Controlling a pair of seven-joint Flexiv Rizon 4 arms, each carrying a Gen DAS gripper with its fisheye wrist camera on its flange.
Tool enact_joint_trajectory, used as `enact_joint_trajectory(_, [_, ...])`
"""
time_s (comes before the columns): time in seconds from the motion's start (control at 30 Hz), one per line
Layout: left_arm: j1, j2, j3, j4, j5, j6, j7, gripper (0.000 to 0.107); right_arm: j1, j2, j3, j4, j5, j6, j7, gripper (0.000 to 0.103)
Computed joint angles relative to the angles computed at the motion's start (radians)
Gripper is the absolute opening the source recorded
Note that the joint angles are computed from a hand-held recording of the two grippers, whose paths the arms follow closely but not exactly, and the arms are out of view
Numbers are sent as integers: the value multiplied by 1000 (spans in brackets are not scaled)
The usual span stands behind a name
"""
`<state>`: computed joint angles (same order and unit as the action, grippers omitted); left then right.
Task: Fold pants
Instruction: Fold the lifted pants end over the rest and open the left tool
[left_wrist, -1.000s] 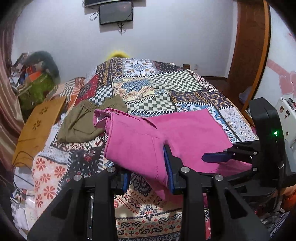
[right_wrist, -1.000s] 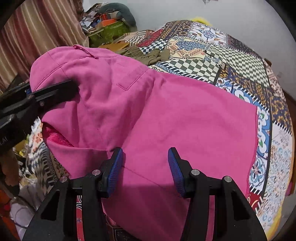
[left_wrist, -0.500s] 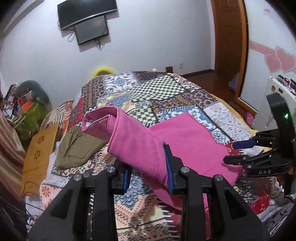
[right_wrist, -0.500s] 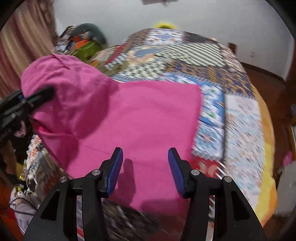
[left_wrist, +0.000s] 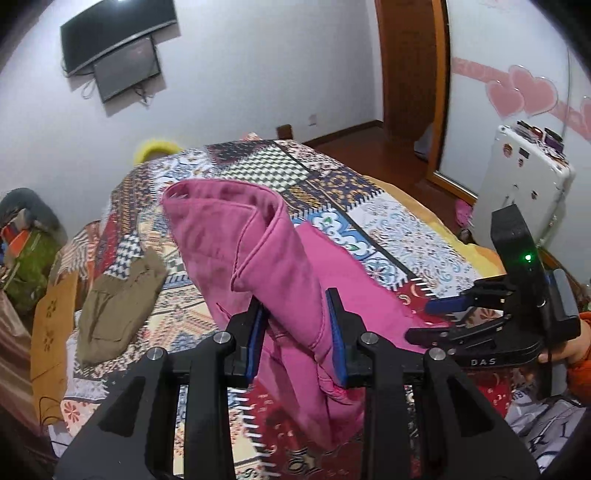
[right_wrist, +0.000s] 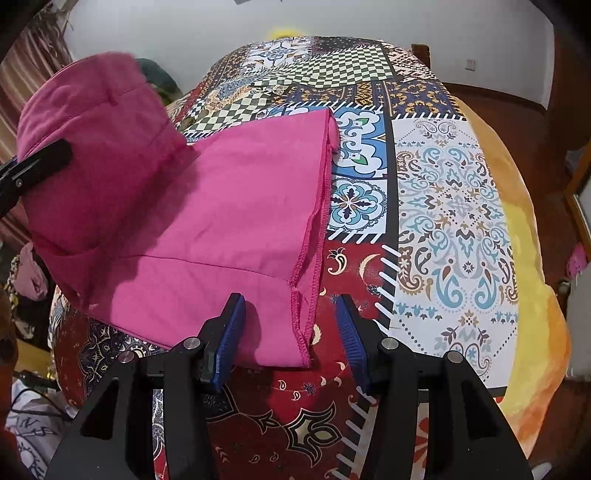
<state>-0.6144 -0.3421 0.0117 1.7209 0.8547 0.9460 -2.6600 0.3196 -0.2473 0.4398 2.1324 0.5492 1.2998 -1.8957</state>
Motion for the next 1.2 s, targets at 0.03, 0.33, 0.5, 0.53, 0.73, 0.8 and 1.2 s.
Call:
enact_joint_trajectory(0.03, [11, -8, -7, -3, -20, 9, 20, 31, -5, 0, 4, -4, 10, -3, -6, 47])
enact_joint_trajectory(0.33, [73, -86, -20, 11, -262, 140, 202, 31, -21, 44, 3, -1, 92, -13, -77, 47])
enact_joint_trajectory(0.5, [69, -120, -10, 22, -375, 183, 283, 31, -13, 65, -17, -3, 136, -14, -102, 47])
enact_joint_trajectory(0.53, [67, -126, -8, 21, -393, 187, 300, 31, -8, 65, -23, -2, 137, -9, -101, 47])
enact_joint_trajectory(0.73, [39, -151, 16, 6, -452, 172, 360, 34, 6, 65, -43, -5, 133, -1, -90, 47])
enact_joint_trajectory(0.8, [34, -157, 18, 3, -470, 163, 370, 38, 6, 63, -45, -5, 129, 1, -86, 47])
enact_joint_trajectory(1.2, [12, -105, 31, 45, -508, 223, 381, 38, 3, 95, -52, -2, 125, 15, -82, 47])
